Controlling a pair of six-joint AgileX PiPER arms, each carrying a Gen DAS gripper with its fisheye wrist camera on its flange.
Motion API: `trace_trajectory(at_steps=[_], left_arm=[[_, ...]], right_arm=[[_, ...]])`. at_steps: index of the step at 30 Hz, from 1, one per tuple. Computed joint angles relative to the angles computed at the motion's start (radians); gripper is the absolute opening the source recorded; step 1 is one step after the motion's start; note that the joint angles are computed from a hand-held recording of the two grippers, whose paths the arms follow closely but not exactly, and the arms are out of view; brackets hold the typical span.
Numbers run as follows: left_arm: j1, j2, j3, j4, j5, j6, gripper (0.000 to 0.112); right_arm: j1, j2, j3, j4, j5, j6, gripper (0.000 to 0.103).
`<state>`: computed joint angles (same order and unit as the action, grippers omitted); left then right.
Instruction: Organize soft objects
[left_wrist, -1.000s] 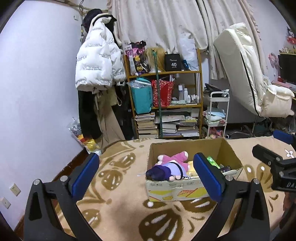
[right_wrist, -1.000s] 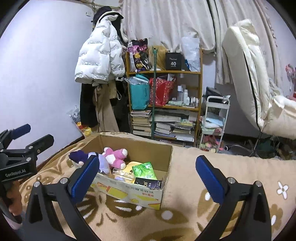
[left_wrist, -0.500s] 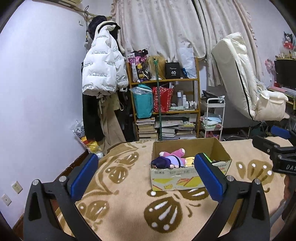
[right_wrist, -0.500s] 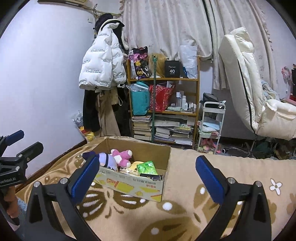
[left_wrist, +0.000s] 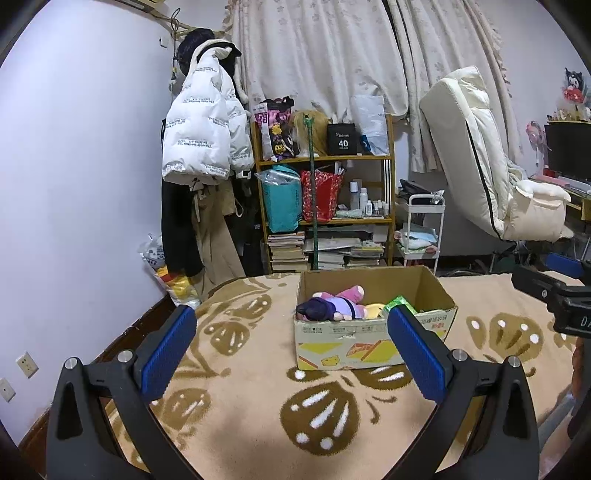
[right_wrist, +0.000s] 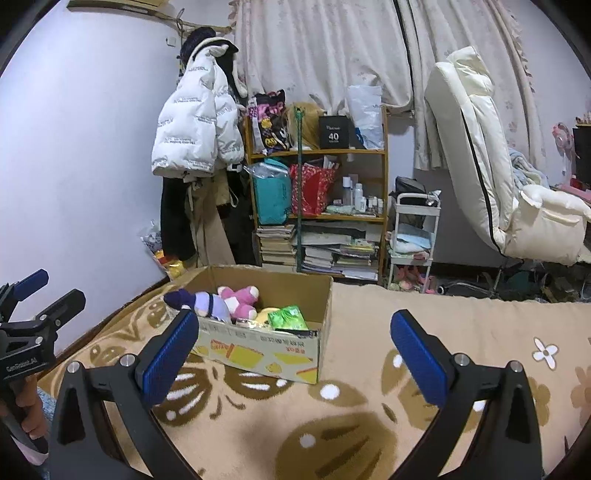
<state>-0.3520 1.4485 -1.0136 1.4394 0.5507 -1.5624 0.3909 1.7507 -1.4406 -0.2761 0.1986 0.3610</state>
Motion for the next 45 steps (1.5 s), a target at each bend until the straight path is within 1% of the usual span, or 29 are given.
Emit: trace_trajectory(at_steps=[2,4,8,10,12,13,16,20,24,25,30,34,45], left_arm=[[-0.004,0.016,-0.003,0.010,0.016,-0.009,0.102],[-0.007,0.030,-0.005,0.022,0.034,-0.020,0.102],[0.029,0.044,-0.022,-0.021,-0.015,0.002,0.102],[0.041,0.060,-0.033,-0.034,-0.020,0.013,0.102],[0.043,0.071,-0.044,-0.052,-0.015,0.028,0.102],[0.047,0.075,-0.046,-0.049,-0.019,0.025,0.102],[0.058,0.089,-0.054,-0.059,-0.035,0.038,0.102],[0.071,0.108,-0.061,-0.063,-0.057,0.043,0.102],[0.070,0.116,-0.059,-0.037,-0.059,0.022,0.102],[0.071,0.117,-0.057,-0.028,-0.063,0.013,0.102],[0.073,0.123,-0.059,-0.028,-0.064,0.010,0.102],[0.070,0.125,-0.055,-0.017,-0.055,-0.019,0.102],[0.023,0.127,-0.044,0.015,-0.010,-0.007,0.102]], right_arm=[[0.000,0.004,0.003,-0.047,-0.006,0.056,0.103],[-0.001,0.006,0.007,-0.062,-0.010,0.073,0.103],[-0.006,0.017,-0.001,-0.031,-0.005,0.029,0.103],[-0.006,0.020,-0.002,-0.033,-0.006,0.034,0.103],[-0.010,0.024,-0.006,0.017,-0.006,-0.011,0.103],[-0.010,0.031,-0.011,0.010,-0.004,-0.003,0.103],[-0.003,0.043,-0.015,-0.103,-0.004,0.100,0.103],[-0.002,0.052,-0.024,-0.106,0.000,0.108,0.103],[0.010,0.064,-0.032,-0.290,0.006,0.284,0.103],[0.012,0.065,-0.031,-0.316,0.007,0.305,0.103],[0.012,0.067,-0.035,-0.310,0.011,0.304,0.103],[0.008,0.074,-0.045,-0.259,0.017,0.256,0.103],[0.010,0.073,-0.045,-0.250,0.018,0.250,0.103]])
